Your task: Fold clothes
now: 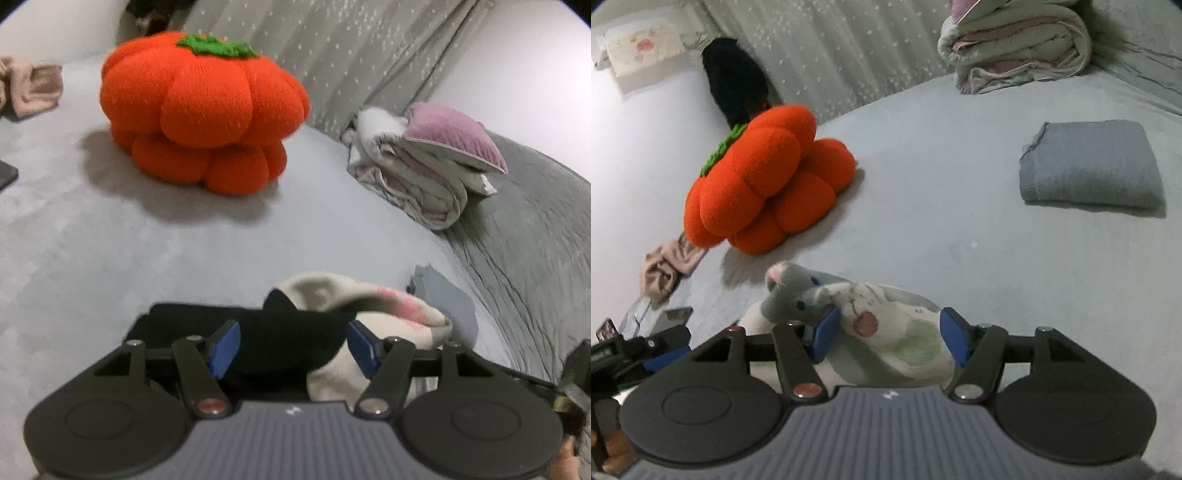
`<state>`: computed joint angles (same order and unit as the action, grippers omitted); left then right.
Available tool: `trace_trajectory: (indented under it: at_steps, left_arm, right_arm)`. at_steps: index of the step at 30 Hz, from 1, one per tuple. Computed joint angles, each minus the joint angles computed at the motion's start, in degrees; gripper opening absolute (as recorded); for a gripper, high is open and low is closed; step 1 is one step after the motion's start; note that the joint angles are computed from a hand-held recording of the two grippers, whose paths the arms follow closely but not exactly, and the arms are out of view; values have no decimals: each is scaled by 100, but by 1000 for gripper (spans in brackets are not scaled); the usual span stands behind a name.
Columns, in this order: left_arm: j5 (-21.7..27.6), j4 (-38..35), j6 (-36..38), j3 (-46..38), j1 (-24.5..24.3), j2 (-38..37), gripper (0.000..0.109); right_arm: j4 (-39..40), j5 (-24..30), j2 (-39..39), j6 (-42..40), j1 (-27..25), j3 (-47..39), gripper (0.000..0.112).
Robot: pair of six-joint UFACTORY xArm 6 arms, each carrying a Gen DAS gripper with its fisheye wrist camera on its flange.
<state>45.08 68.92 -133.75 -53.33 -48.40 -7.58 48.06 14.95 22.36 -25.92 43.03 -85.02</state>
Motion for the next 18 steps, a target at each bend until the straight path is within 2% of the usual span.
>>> trace_trajectory:
  at_steps: [3, 7, 8, 9, 10, 12, 18]
  left_arm:
    - [-340, -112, -34, 51, 143, 21, 66]
    - [-521, -151, -137, 98, 230, 16, 66]
    - [-553, -162, -154, 110, 248, 11, 66]
    - [-594, -167, -182, 124, 269, 2, 66]
    - [-637, -169, -212, 139, 291, -6, 66]
    - [-715, -172, -276, 171, 329, -29, 66]
    - [-883, 6, -628, 300, 409, -171, 66]
  right_arm:
    - [-142, 186, 240, -116, -60, -197, 72]
    - [459, 641, 509, -299, -154, -489, 71]
    - [500, 692, 533, -265, -150, -518, 68]
    - [500, 718, 544, -215, -135, -534, 60]
    - [500, 745, 556, -165, -120, -551, 46]
    - [527, 786, 540, -139, -84, -556, 29]
    - [1127, 976, 171, -701, 59, -370, 21]
